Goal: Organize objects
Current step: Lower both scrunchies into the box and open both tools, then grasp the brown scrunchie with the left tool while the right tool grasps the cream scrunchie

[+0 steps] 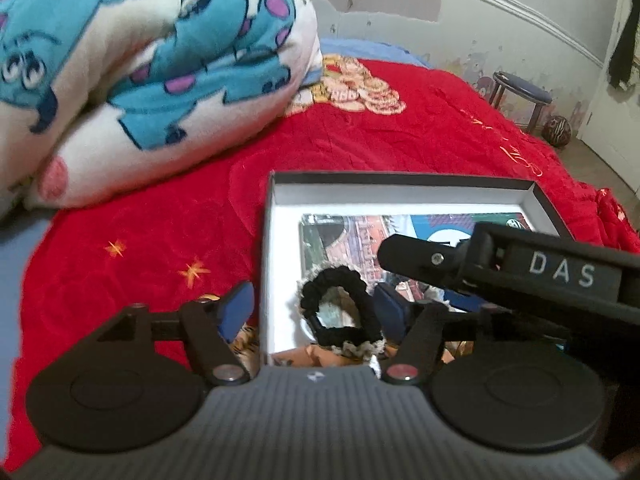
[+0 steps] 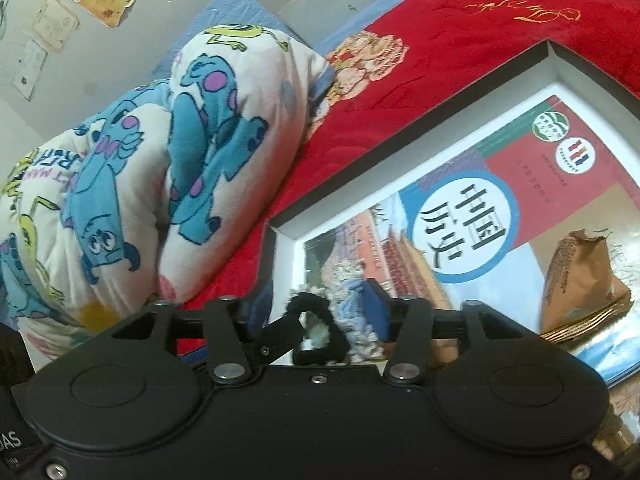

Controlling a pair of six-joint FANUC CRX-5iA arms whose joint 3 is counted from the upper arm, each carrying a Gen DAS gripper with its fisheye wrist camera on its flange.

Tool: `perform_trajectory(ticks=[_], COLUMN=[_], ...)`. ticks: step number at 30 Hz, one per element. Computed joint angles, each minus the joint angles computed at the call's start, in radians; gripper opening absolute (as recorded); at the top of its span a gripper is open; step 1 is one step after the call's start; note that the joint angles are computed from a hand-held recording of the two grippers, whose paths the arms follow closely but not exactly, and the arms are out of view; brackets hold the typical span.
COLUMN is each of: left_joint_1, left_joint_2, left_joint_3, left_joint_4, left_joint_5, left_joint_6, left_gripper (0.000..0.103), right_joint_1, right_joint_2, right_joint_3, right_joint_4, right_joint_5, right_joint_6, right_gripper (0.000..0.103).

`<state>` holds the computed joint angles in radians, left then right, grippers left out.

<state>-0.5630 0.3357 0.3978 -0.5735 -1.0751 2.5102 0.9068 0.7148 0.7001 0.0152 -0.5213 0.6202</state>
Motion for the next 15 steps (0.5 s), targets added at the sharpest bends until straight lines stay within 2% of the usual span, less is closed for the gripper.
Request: perform_trajectory(ticks=[4, 7, 11, 15], left_joint_1=[-0.028, -0.026, 0.001, 0.007], left_joint_2=[-0.041, -0.08, -0.125, -0.158], left_joint_3=[-0.013, -0.045, -0.096, -0.13], left_joint_4=[-0.064, -0.075, -0.019, 0.018], left_joint_5=[-0.009, 0.039, 0.134, 0.211], left_joint_6=[0.028, 0.057, 0.049, 0.013], left_gripper=[0.083, 0.087, 0.087, 0.087], right_joint_1=[0.001, 0.01, 0.016, 0.03], right_joint_2=[-0.002, -0.02, -0.055, -0.118], right_joint_3=[0.035, 0.03, 0.023, -0.025], right_joint_4=[-0.044, -0.004, 0.029, 0.132], right_joint_5=[-0.027, -0.027, -0.04, -0.056], right_joint_6=[0.065, 0.06, 0.048, 0.001], right_gripper=[0.072, 0.079, 0.082, 0.083])
